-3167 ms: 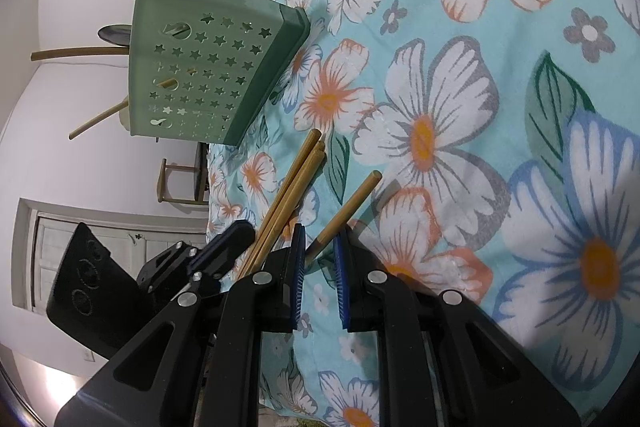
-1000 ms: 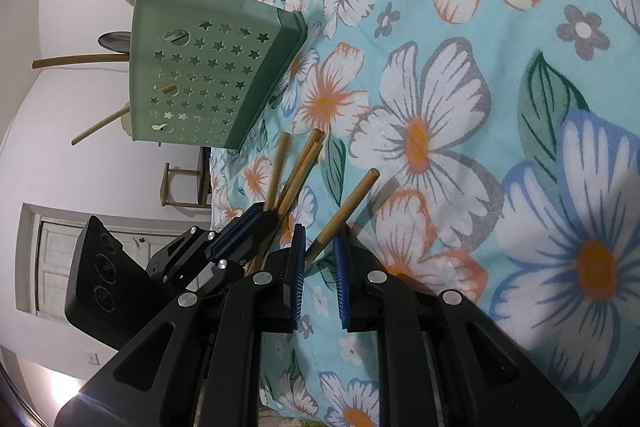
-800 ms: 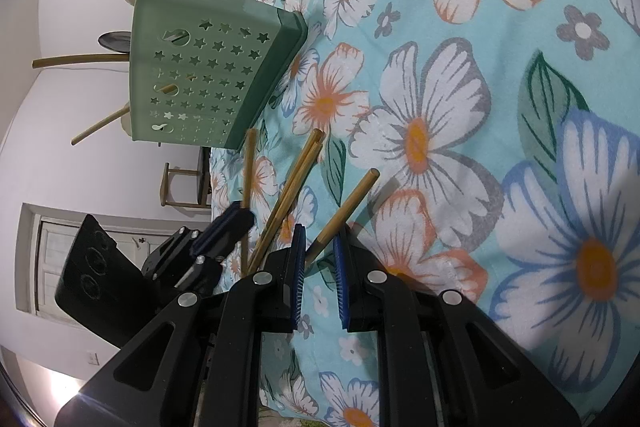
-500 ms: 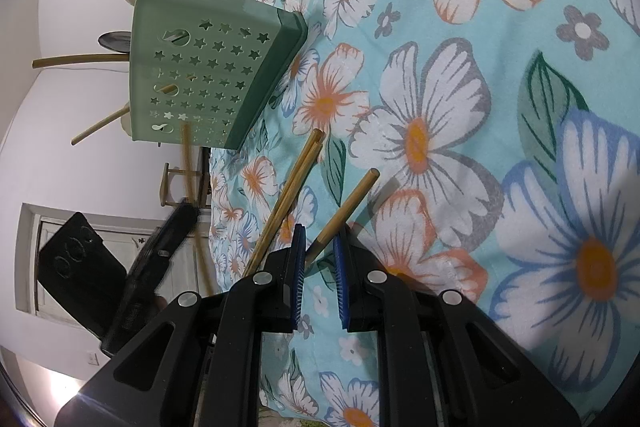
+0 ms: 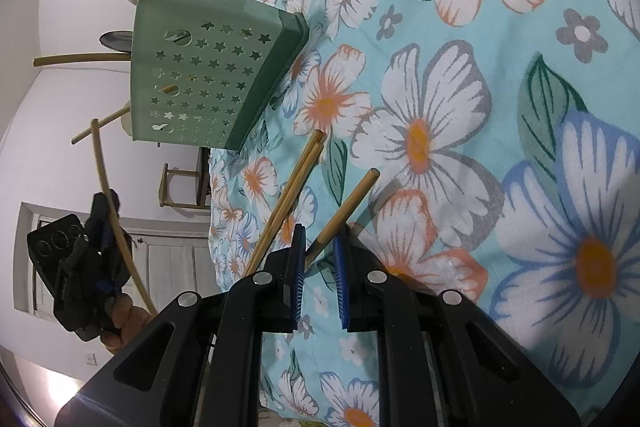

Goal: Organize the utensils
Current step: 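Lift the chopstick with the left gripper toward the holder while the right holds its chopstick upright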

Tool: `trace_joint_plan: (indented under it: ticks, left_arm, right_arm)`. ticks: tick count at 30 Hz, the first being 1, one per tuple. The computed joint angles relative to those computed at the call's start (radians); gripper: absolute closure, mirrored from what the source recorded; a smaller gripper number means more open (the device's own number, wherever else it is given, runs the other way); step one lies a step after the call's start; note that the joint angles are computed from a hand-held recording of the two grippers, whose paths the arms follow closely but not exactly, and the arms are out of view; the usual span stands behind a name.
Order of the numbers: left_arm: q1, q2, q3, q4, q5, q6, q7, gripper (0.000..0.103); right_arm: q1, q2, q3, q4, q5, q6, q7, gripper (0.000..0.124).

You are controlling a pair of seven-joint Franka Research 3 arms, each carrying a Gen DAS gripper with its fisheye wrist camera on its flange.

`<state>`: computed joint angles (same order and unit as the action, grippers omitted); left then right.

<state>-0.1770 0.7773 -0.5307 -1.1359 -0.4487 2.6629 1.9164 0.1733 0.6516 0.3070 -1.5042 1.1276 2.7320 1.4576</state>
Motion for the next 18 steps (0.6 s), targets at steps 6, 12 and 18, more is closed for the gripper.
trace_joint_plan:
  ticks: [6,12,18]
  left_arm:
    - [0.031,-0.04,-0.025,-0.05,-0.034,0.068,0.011,0.099]
    - [0.055,-0.071,-0.06,-0.102,-0.058,0.189,0.018,0.099]
    - [0.103,-0.088,-0.133,-0.167,-0.041,0.349,0.006,0.099]
  right_arm:
    - [0.016,-0.014,-0.014,-0.001,-0.038,0.038,0.005,0.11]
    - [0.028,-0.021,-0.022,0.006,-0.09,0.06,0.025,0.11]
    - [0.037,-0.033,-0.027,0.007,-0.142,0.087,0.036,0.111]
